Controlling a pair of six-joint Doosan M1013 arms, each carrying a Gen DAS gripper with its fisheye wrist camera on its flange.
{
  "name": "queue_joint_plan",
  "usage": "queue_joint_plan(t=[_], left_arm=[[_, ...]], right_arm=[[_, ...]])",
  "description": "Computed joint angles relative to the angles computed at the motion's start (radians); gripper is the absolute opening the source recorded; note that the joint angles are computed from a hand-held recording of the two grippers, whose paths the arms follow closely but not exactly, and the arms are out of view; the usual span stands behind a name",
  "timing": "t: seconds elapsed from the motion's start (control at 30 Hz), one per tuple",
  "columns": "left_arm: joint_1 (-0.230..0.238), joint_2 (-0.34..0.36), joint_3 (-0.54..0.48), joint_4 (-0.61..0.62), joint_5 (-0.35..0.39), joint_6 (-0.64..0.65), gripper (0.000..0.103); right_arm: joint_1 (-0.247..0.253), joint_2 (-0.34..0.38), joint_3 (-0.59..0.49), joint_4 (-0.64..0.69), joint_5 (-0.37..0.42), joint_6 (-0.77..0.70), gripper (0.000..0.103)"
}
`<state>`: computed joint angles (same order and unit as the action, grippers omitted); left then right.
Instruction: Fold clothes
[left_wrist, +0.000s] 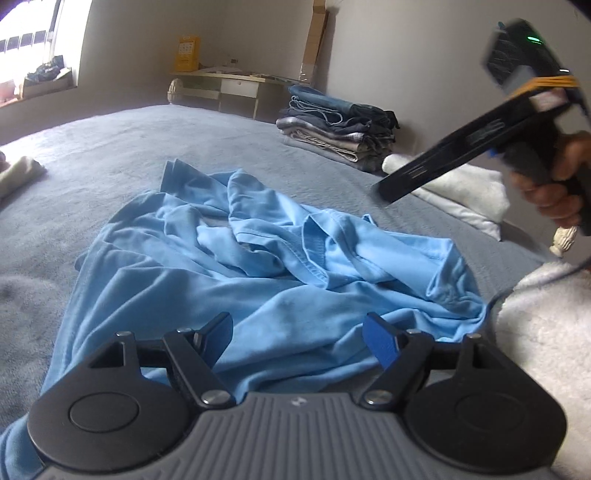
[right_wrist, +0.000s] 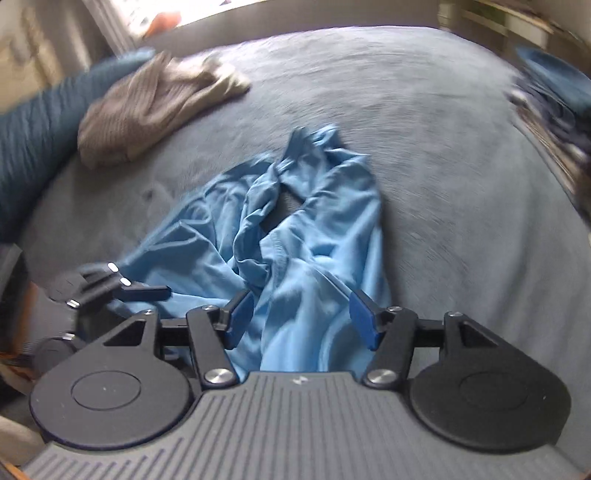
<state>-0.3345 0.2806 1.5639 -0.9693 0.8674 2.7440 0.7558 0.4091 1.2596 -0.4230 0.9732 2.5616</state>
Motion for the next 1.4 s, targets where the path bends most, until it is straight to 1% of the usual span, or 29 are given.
queue_joint_plan(t=[0.1,0.17,0.2,0.23,0.27,0.37,0.47,0.6,0.7,0.8,0.9,1.07,1.13,1.17,1.2,1.23,1.27,1.3,1.33,1.4], left_arm=[[0.0,0.004,-0.003,-0.006,-0.021,-0.016,0.079],[-0.001,0.008,-0.009,-0.009,-0.034,-0.033,0.078],[-0.002,0.012,-0.015,-0.009,-0.042,-0.047,0.078],[-0.005,0.017,-0.021,-0.009,-0.05,-0.06,0.078],[-0.007,0.023,-0.028,-0.01,-0.057,-0.065,0.078],[-0.019,0.042,-0.054,-0.002,-0.073,-0.053,0.077],[-0.039,0.058,-0.077,0.017,-0.1,0.004,0.077],[-0.075,0.074,-0.098,0.026,-0.15,0.13,0.077],[-0.107,0.092,-0.113,0.033,-0.189,0.264,0.077],[-0.135,0.113,-0.13,0.077,-0.201,0.356,0.078],[-0.152,0.128,-0.145,0.096,-0.206,0.394,0.077],[-0.171,0.154,-0.174,0.097,-0.233,0.44,0.077],[-0.175,0.169,-0.193,0.116,-0.228,0.432,0.077],[-0.177,0.177,-0.204,0.133,-0.222,0.42,0.076],[-0.176,0.186,-0.218,0.149,-0.205,0.398,0.07],[-0.175,0.196,-0.235,0.161,-0.182,0.372,0.066],[-0.175,0.206,-0.251,0.173,-0.159,0.348,0.057],[-0.173,0.214,-0.264,0.177,-0.139,0.333,0.052],[-0.171,0.22,-0.274,0.178,-0.12,0.324,0.041],[-0.17,0.223,-0.275,0.168,-0.113,0.328,0.014]], right_arm=[[-0.014,0.067,-0.062,0.019,0.065,-0.124,0.058],[-0.023,0.091,-0.08,0.042,0.096,-0.163,0.055],[-0.027,0.094,-0.08,0.055,0.102,-0.168,0.043],[-0.029,0.084,-0.064,0.058,0.09,-0.139,0.015],[-0.03,0.072,-0.047,0.057,0.075,-0.107,0.007],[-0.018,0.006,0.041,-0.033,-0.02,0.066,0.004],[-0.001,-0.058,0.121,-0.164,-0.076,0.266,0.004],[0.013,-0.149,0.242,-0.319,-0.172,0.557,0.003],[0.02,-0.197,0.308,-0.407,-0.204,0.728,0.003],[0.026,-0.227,0.358,-0.491,-0.219,0.853,0.003],[0.03,-0.251,0.399,-0.593,-0.249,0.96,0.003],[0.026,-0.275,0.431,-0.668,-0.282,1.012,0.003],[0.024,-0.282,0.438,-0.692,-0.292,1.022,0.003],[0.024,-0.285,0.441,-0.7,-0.293,1.023,0.003],[0.023,-0.285,0.441,-0.698,-0.295,1.022,0.003],[0.023,-0.284,0.442,-0.696,-0.297,1.02,0.003],[0.022,-0.284,0.442,-0.695,-0.299,1.018,0.003],[0.021,-0.284,0.443,-0.693,-0.3,1.016,0.003],[0.021,-0.283,0.443,-0.691,-0.301,1.014,0.003],[0.023,-0.28,0.44,-0.684,-0.286,1.01,0.003]])
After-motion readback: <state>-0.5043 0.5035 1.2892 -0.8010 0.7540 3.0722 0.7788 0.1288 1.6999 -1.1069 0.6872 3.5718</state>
